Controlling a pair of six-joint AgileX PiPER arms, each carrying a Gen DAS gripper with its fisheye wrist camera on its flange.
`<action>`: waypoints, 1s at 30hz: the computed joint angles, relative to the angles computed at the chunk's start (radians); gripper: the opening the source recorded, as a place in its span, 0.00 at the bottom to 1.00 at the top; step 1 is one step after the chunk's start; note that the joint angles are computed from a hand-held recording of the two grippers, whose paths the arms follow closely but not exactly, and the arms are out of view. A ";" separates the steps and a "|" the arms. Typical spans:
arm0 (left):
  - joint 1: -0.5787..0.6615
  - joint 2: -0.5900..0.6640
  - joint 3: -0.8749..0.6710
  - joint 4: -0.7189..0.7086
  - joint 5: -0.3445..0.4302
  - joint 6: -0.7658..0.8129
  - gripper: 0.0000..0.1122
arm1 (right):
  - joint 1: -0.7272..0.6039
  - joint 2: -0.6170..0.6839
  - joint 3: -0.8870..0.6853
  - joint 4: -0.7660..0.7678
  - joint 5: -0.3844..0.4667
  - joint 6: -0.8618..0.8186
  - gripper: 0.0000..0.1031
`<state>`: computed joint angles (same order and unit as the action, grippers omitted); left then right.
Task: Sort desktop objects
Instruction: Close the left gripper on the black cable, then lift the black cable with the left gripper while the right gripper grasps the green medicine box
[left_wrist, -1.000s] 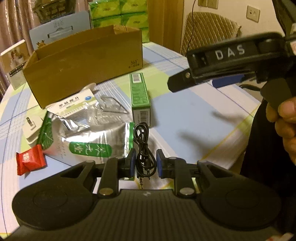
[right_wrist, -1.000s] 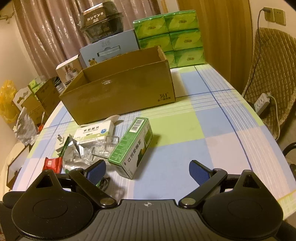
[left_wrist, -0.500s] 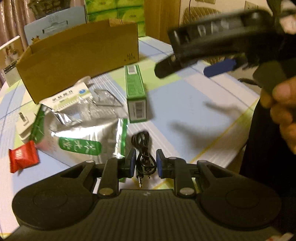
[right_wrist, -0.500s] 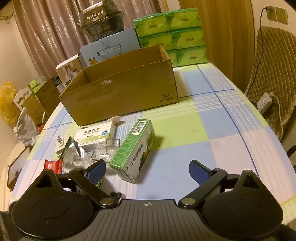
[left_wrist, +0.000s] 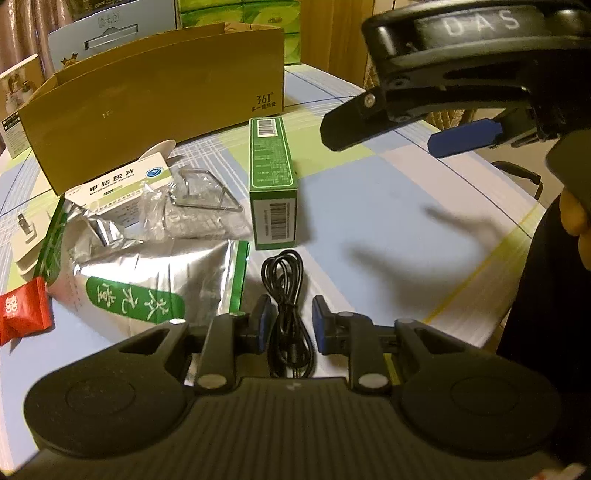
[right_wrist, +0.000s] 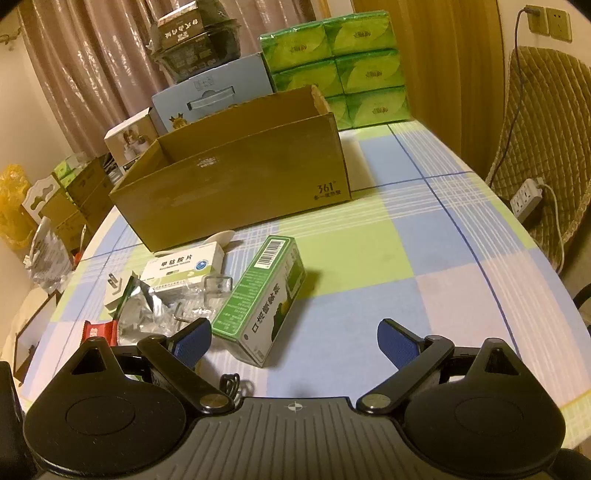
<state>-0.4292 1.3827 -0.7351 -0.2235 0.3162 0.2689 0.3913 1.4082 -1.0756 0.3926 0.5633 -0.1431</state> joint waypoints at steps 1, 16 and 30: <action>-0.007 0.006 -0.007 0.020 0.002 -0.024 0.10 | 0.001 0.000 0.001 0.000 -0.001 -0.002 0.91; 0.066 -0.172 -0.024 0.073 0.088 -0.070 0.09 | 0.024 0.030 -0.036 0.058 0.001 -0.052 0.91; 0.240 -0.121 -0.078 -0.120 0.100 0.127 0.09 | 0.113 0.283 -0.231 -0.044 0.052 0.068 0.46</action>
<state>-0.1894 1.2621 -0.8131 -0.3431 0.4162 0.3962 0.5045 1.6911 -1.3065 0.3489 0.6157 -0.0754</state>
